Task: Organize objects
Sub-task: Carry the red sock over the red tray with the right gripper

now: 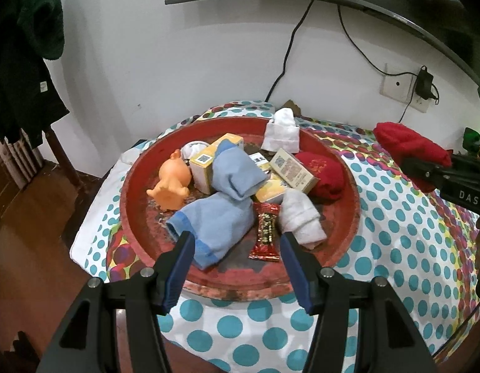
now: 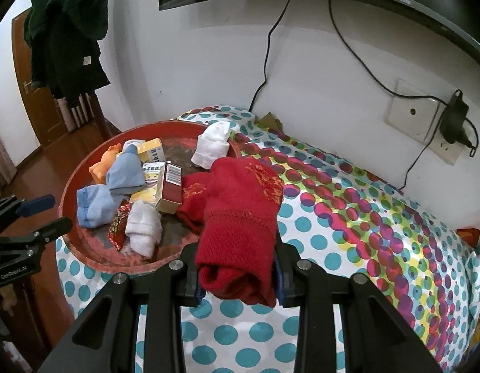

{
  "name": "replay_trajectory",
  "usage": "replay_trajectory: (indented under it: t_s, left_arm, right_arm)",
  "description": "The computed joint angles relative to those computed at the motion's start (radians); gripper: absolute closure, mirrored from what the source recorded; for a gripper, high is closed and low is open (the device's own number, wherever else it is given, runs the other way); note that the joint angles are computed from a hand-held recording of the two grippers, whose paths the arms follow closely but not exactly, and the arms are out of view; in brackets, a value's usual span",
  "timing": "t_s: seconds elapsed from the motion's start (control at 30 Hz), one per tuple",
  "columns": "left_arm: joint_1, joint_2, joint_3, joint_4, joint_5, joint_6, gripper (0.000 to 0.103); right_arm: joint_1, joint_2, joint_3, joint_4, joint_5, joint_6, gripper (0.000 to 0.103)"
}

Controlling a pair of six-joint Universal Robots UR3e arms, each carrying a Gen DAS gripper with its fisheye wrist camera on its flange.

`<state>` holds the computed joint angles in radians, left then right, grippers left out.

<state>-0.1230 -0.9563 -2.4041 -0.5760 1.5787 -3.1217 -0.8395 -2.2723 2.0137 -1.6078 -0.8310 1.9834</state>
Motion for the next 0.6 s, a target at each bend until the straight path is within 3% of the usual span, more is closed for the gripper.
replay_trajectory:
  t_s: [0.6]
  left_arm:
    - [0.111,0.053,-0.032,-0.033,-0.060,0.056,0.044]
  right_arm:
    - [0.252,0.104,0.003,-0.252,-0.060,0.234,0.071]
